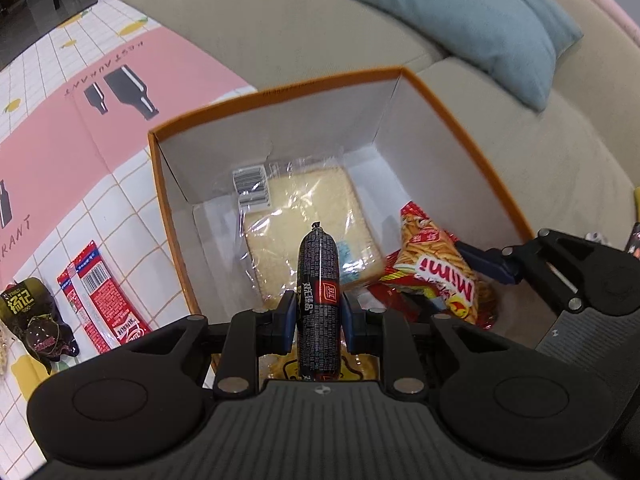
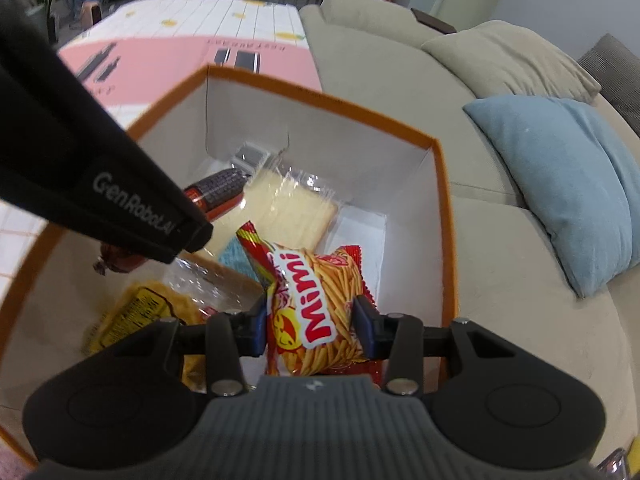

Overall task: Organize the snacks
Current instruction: 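Carry the sausage stick and stick-snack bag into the orange box and open both tools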

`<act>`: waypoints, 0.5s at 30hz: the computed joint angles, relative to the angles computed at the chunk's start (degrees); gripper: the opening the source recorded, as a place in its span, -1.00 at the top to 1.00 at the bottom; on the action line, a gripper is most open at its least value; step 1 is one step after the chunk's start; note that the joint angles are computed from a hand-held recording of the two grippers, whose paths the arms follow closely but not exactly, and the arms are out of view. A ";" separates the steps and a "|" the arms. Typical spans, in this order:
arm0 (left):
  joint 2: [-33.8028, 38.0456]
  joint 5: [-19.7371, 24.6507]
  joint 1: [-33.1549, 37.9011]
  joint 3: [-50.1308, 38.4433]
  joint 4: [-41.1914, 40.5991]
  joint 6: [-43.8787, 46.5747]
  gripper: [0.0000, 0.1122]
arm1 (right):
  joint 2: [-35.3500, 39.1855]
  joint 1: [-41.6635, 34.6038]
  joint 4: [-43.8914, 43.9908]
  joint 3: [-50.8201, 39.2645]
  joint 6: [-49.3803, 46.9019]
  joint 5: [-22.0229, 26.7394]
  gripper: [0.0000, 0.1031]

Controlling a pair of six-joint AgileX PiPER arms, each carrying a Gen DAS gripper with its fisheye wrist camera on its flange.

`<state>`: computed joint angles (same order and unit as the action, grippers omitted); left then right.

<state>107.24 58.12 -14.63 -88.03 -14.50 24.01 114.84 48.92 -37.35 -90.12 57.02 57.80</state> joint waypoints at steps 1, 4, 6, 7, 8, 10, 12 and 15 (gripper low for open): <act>0.66 0.37 -0.13 -0.62 0.39 -0.30 0.55 | 0.33 -0.29 0.28 -0.02 -0.71 0.05 0.19; 1.64 0.83 -0.65 -1.15 1.47 -0.54 0.55 | 0.98 -0.61 1.54 0.20 -1.85 0.20 0.18; 1.64 0.24 -1.23 -0.76 2.53 -0.84 0.55 | 0.82 -1.17 2.20 1.10 -2.46 -0.63 0.18; 1.53 -0.18 -1.52 -0.53 3.02 -0.76 0.55 | 0.78 -1.16 2.15 1.28 -2.67 -0.68 0.17; 1.60 -0.06 -1.71 -0.61 3.25 -0.80 0.55 | 0.79 -1.21 2.15 1.26 -3.05 -0.67 0.17; 1.93 0.67 -1.83 -1.15 3.14 -0.72 0.55 | 1.22 -1.68 2.53 0.50 -4.29 -0.41 0.17; 2.36 1.18 -1.94 -1.77 3.37 -0.86 0.55 | 1.47 -1.40 3.05 -0.08 -4.92 0.23 0.16; 2.24 1.37 -1.84 -1.81 3.49 -0.70 0.54 | 1.86 -0.51 3.79 -1.35 -5.65 1.35 0.11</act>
